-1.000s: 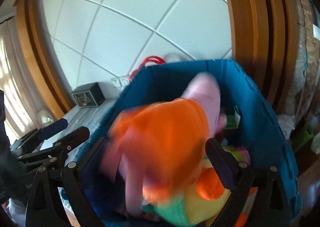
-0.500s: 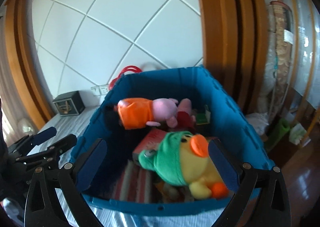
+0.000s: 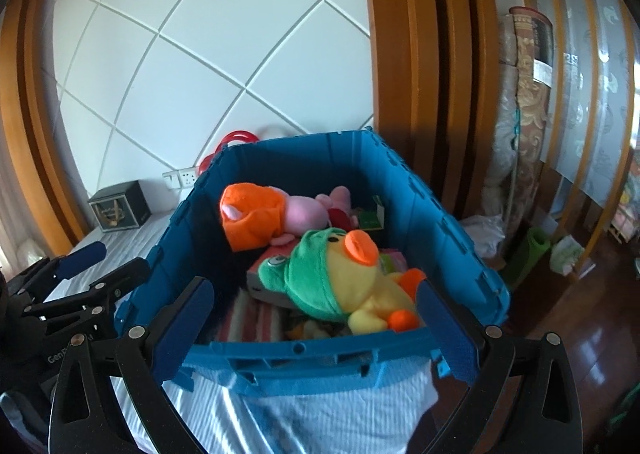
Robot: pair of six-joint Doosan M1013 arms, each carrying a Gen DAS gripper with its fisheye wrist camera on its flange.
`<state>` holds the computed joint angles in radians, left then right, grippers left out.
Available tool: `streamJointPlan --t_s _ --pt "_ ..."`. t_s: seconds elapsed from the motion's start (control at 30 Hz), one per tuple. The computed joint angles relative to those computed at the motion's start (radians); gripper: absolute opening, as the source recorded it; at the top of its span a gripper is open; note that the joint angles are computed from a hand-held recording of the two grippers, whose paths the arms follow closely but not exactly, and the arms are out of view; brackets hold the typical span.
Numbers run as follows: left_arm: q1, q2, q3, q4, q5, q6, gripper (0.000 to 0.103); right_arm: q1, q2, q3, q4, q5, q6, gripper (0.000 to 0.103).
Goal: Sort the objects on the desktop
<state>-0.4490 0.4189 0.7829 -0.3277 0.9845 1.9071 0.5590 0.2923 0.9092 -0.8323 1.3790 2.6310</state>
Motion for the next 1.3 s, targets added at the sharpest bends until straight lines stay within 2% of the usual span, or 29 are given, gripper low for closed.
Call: streamJointPlan --t_s 0.87,0.97,1.13,1.3 --pt "0.004 -0.02 0.038 -0.038 -0.018 0.058 0.07 0.005 -0.007 0.01 -0.004 0.012 0.021 0.103" --pt "0.005 -0.013 0.024 -0.028 0.001 0.033 0.07 0.005 -0.005 0.005 -0.005 0.014 0.02 0.103" --pt "0.004 -0.015 0.025 -0.016 -0.008 0.024 0.07 0.004 -0.004 0.006 0.0 0.012 0.022 0.103" --pt "0.015 -0.012 0.024 -0.078 0.001 0.05 0.071 0.005 -0.005 0.009 0.004 0.004 0.025 0.103"
